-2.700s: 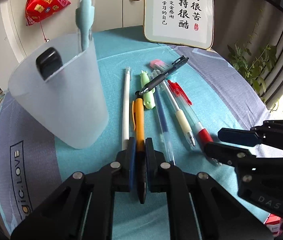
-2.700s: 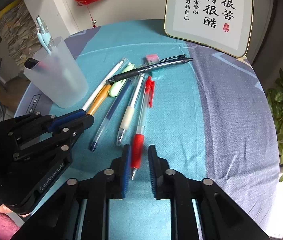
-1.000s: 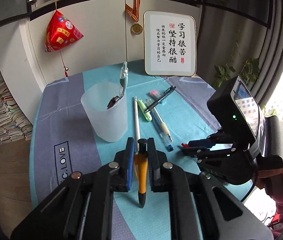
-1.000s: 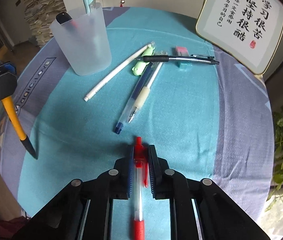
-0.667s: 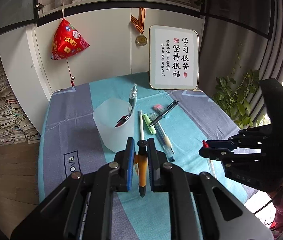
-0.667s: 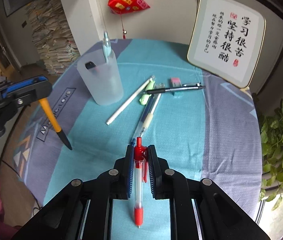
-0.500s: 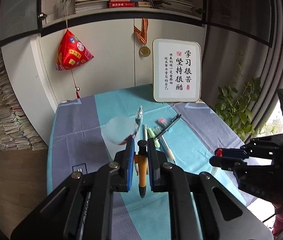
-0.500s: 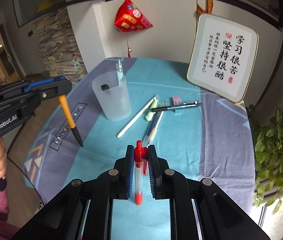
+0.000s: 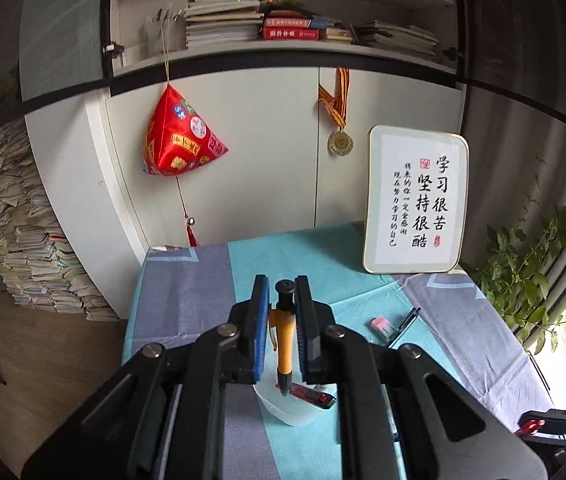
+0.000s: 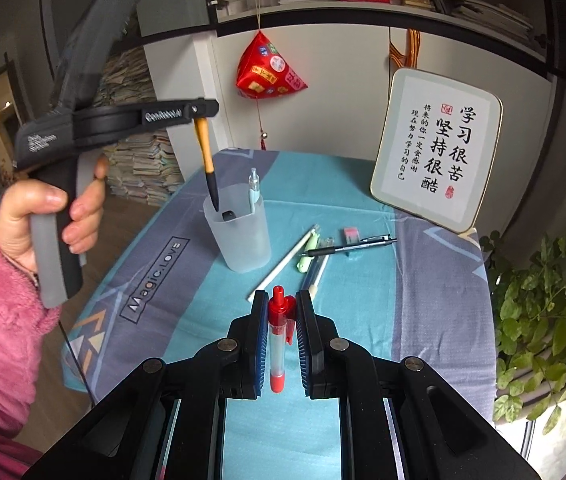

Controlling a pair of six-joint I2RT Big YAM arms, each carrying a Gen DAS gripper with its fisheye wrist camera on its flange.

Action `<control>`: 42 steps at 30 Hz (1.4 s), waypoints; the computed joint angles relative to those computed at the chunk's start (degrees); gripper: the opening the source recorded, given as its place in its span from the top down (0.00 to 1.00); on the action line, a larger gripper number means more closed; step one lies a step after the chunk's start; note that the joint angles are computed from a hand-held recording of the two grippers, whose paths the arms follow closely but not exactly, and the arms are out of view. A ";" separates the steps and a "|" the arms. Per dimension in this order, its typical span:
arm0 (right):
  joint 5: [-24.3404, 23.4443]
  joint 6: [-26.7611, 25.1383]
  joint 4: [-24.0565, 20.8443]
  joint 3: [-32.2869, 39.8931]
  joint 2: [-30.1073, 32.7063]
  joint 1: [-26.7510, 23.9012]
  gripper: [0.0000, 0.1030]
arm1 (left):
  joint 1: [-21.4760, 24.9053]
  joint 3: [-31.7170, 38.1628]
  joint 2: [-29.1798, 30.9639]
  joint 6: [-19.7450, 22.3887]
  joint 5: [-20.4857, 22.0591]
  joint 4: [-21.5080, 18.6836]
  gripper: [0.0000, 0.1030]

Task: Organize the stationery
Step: 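Lift the orange pen with the left gripper and lower it into the frosted cup, then lower the red pen into the frosted cup with the right gripper and release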

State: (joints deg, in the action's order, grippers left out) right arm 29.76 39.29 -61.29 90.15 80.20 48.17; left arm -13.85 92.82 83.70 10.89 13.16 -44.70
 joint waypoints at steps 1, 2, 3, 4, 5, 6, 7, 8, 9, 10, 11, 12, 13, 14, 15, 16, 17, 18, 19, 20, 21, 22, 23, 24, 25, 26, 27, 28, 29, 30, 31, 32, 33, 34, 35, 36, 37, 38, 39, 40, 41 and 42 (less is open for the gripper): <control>0.12 0.04 0.06 0.08 -0.13 -0.07 0.86 | 0.11 -0.04 0.65 -0.22 -0.07 -0.47 0.90; 0.10 -0.02 0.18 0.17 -0.25 -0.20 0.86 | 0.19 -0.29 1.03 -0.35 -0.10 -0.75 0.90; 0.06 -0.14 0.30 0.31 -0.29 -0.35 0.86 | 0.35 -0.74 1.27 -0.36 -0.06 -0.86 0.90; 0.16 -0.29 0.28 0.62 -0.22 -0.52 0.86 | 0.46 -1.01 1.53 -0.32 -0.08 -1.06 0.90; 0.32 -0.50 0.27 0.97 -0.10 -0.73 0.86 | 0.56 -1.54 1.56 -0.41 -0.11 -1.11 0.90; 0.41 -0.78 0.34 1.36 0.05 -0.93 0.86 | 0.71 -1.94 1.61 -0.58 0.08 -1.25 0.90; 0.35 -1.08 0.53 1.69 0.20 -1.16 0.86 | 0.88 -2.04 1.79 -0.72 0.39 -1.60 0.90; 0.24 -1.34 0.74 2.05 0.37 -1.42 0.86 | 1.06 -2.34 1.81 -0.74 0.61 -1.83 0.90; 0.13 -1.60 0.90 2.43 0.58 -1.63 0.86 | 1.09 -2.56 1.84 -0.78 0.58 -1.95 0.90; 0.03 -1.88 1.09 2.82 0.79 -1.84 0.86 | 1.10 -2.86 1.82 -0.75 0.56 -1.91 0.90; -0.01 -2.06 1.21 3.23 1.02 -2.03 0.86 | 1.12 -3.01 1.83 -0.68 0.64 -1.99 0.90; 0.00 -2.24 1.23 3.74 1.31 -2.20 0.86 | 1.17 -3.19 1.76 -0.63 0.82 -2.12 0.90; 0.00 -2.45 1.27 4.22 1.57 -2.32 0.86 | 1.19 -3.27 1.78 -0.69 0.96 -2.18 0.90; -0.12 -2.68 1.36 4.68 1.81 -2.49 0.86 | 1.19 -3.36 1.79 -0.79 1.06 -2.17 0.90; -0.26 -2.86 1.37 5.19 2.07 -2.63 0.86 | 1.21 -3.46 1.77 -0.78 1.26 -2.18 0.90; -0.36 -3.05 1.25 5.76 2.37 -2.74 0.86 | 1.23 -3.55 1.75 -0.71 1.45 -2.20 0.90; -0.33 -3.23 1.13 6.27 2.67 -2.79 0.86 | 1.24 -3.68 1.70 -0.65 1.56 -2.17 0.90; -0.21 -3.37 0.99 6.79 2.98 -2.83 0.86 | 1.26 -3.98 1.56 -0.57 1.60 -1.77 0.90; -0.06 -3.51 0.86 7.28 3.26 -2.84 0.86 | 1.26 -4.16 1.47 -0.46 1.63 -1.57 0.90; 0.00 -3.69 0.76 7.73 3.50 -2.85 0.86 | 1.27 -4.24 1.42 -0.39 1.78 -1.49 0.90; 0.13 -3.82 0.67 8.13 3.69 -2.82 0.86 | 1.28 -4.31 1.41 -0.29 1.93 -1.42 0.90; 0.30 -3.88 0.55 8.52 3.85 -2.79 0.86 | 1.29 -4.39 1.39 -0.11 2.03 -1.31 0.89; 0.47 -3.97 0.49 8.93 4.02 -2.77 0.86 | 1.25 -4.48 1.34 0.08 1.98 -1.19 0.89; 0.58 -4.08 0.52 9.24 4.13 -2.79 0.86 | 1.25 -4.55 1.31 0.20 1.95 -1.09 0.89; 0.63 -4.27 0.59 9.61 4.28 -2.91 0.86 | 1.32 -4.79 1.15 0.14 2.01 -0.90 0.89; 0.81 -4.43 0.49 10.10 4.46 -2.90 0.86 | 1.44 -4.97 1.01 0.17 2.31 -0.85 0.89; 1.03 -4.63 0.42 10.58 4.64 -2.88 0.86 | 1.59 -5.20 0.81 0.26 2.51 -0.77 0.88; 1.17 -4.87 0.38 11.05 4.83 -2.89 0.86 | 1.74 -5.44 0.57 0.33 2.60 -0.59 0.86; 1.31 -5.13 0.23 11.68 5.10 -2.91 0.86 | 1.88 -5.81 0.21 0.28 2.57 -0.30 0.85; 1.48 -5.42 0.13 12.29 5.38 -2.90 0.86 | 2.15 -6.19 -0.18 0.13 2.66 0.02 0.81; 1.68 -5.70 0.11 12.81 5.62 -2.86 0.86 | 2.51 -6.62 -0.65 -0.17 2.96 0.35 0.72; 1.80 -5.94 0.14 13.32 5.90 -2.82 0.86 | 3.00 -6.97 -1.10 -0.55 3.48 0.64 0.67; 1.80 -6.27 0.12 13.91 6.22 -2.86 0.86 | 3.51 -7.45 -1.64 -1.04 4.03 1.13 0.58; 1.75 -6.62 0.12 14.52 6.58 -2.96 0.86 | 4.01 -8.07 -2.27 -1.43 4.37 1.81 0.55; 1.76 -6.85 0.22 14.93 6.81 -3.01 0.86 | 4.49 -8.65 -2.89 -1.66 4.55 2.40 0.55; 1.69 -7.10 0.39 15.38 7.07 -3.08 0.86 | 4.97 -9.22 -3.50 -1.79 4.58 2.82 0.55; 1.60 -7.31 0.59 15.89 7.33 -3.17 0.86 | 5.47 -9.72 -4.05 -1.94 4.57 3.02 0.55; 1.46 -7.57 0.93 16.32 7.56 -3.37 0.86 | 6.01 -10.15 -4.52 -2.23 4.73 3.03 0.55; 1.48 -7.80 1.32 16.85 7.84 -3.52 0.86 | 6.61 -10.62 -4.99 -2.57 5.17 2.96 0.54; 1.53 -8.08 1.61 17.55 8.28 -3.66 0.86 | 7.18 -11.15 -5.48 -2.72 5.67 2.81 0.54; 1.50 -8.43 1.81 18.48 8.86 -3.85 0.86 | 7.59 -11.70 -5.98 -2.60 5.85 2.62 0.54; 1.28 -8.82 1.93 19.58 9.58 -4.06 0.86 | 7.90 -12.32 -6.52 -2.36 5.83 2.55 0.54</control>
